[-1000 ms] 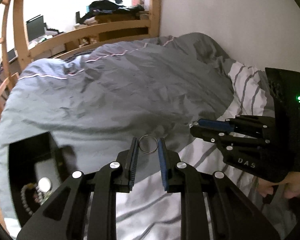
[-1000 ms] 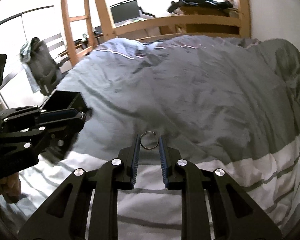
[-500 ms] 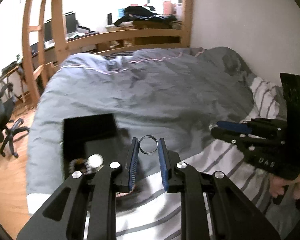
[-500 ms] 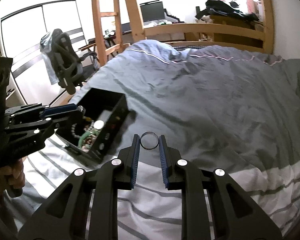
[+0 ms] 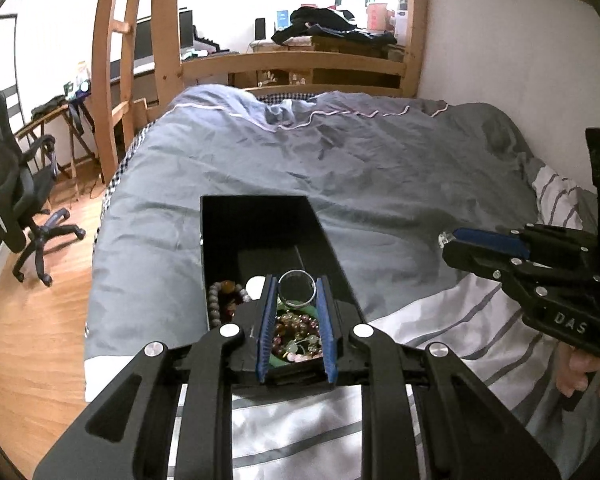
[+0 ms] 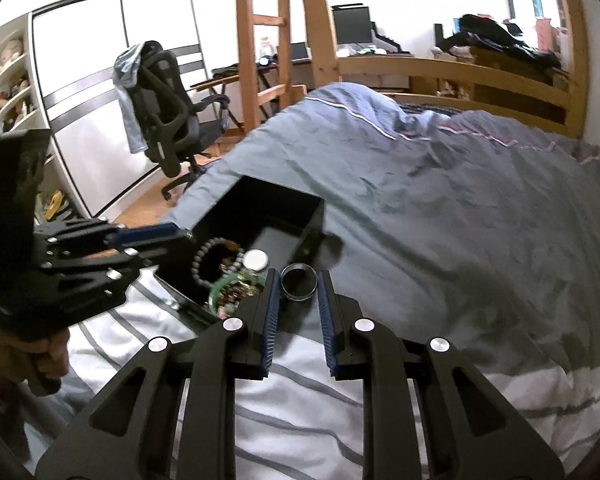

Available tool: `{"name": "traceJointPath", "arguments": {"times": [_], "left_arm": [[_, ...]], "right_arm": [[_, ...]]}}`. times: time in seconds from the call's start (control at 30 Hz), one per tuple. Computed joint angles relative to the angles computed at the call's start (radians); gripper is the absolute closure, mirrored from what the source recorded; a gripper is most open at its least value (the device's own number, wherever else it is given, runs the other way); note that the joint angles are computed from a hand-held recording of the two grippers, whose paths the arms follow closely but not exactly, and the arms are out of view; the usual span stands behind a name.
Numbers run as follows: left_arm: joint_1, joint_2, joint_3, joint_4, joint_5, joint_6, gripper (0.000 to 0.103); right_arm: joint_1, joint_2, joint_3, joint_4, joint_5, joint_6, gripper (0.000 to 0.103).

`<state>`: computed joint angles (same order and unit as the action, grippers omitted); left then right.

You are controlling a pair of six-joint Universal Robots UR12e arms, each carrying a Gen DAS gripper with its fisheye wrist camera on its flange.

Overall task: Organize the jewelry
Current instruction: 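Carry both held silver rings over the black box, then open both tools to drop the silver rings into the black box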

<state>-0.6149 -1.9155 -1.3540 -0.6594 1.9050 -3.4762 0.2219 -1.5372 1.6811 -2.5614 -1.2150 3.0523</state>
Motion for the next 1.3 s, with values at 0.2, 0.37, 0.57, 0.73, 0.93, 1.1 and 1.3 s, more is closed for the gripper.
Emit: {"name": "traceJointPath", "arguments": {"times": [0.2,0.37,0.57,0.73,0.93,1.1,1.3], "left_arm": [[0.022,0.009,-0.017,-0.043,-0.042,-0.075,0.083],[0.034,0.016,-0.031,-0.048,-0.064,-0.104,0.083],[0.039,0.014,-0.032,-0.060,-0.063,-0.122,0.083],[0.029,0.014,-0.035,-0.033,0.004,-0.161,0.048],[0.005,0.022,-0.036,-0.074,0.230,-0.266,0.025],[-0.024,0.028,-0.026,-0.101,0.340,-0.313,0.008],[-0.083,0.055,-0.041,-0.142,0.441,-0.358,0.006]], "right_arm": [[0.027,0.027,-0.020,0.004,0.019,-0.018,0.083],[0.034,0.045,-0.028,0.022,0.049,-0.041,0.083],[0.042,0.069,-0.046,0.051,0.086,-0.080,0.083],[0.053,0.083,-0.056,0.087,0.081,-0.117,0.065],[0.047,0.066,-0.024,-0.014,0.049,-0.087,0.010],[0.039,0.035,-0.022,-0.032,0.012,-0.045,0.004],[0.023,-0.017,-0.023,0.015,0.022,-0.013,0.004]]}}
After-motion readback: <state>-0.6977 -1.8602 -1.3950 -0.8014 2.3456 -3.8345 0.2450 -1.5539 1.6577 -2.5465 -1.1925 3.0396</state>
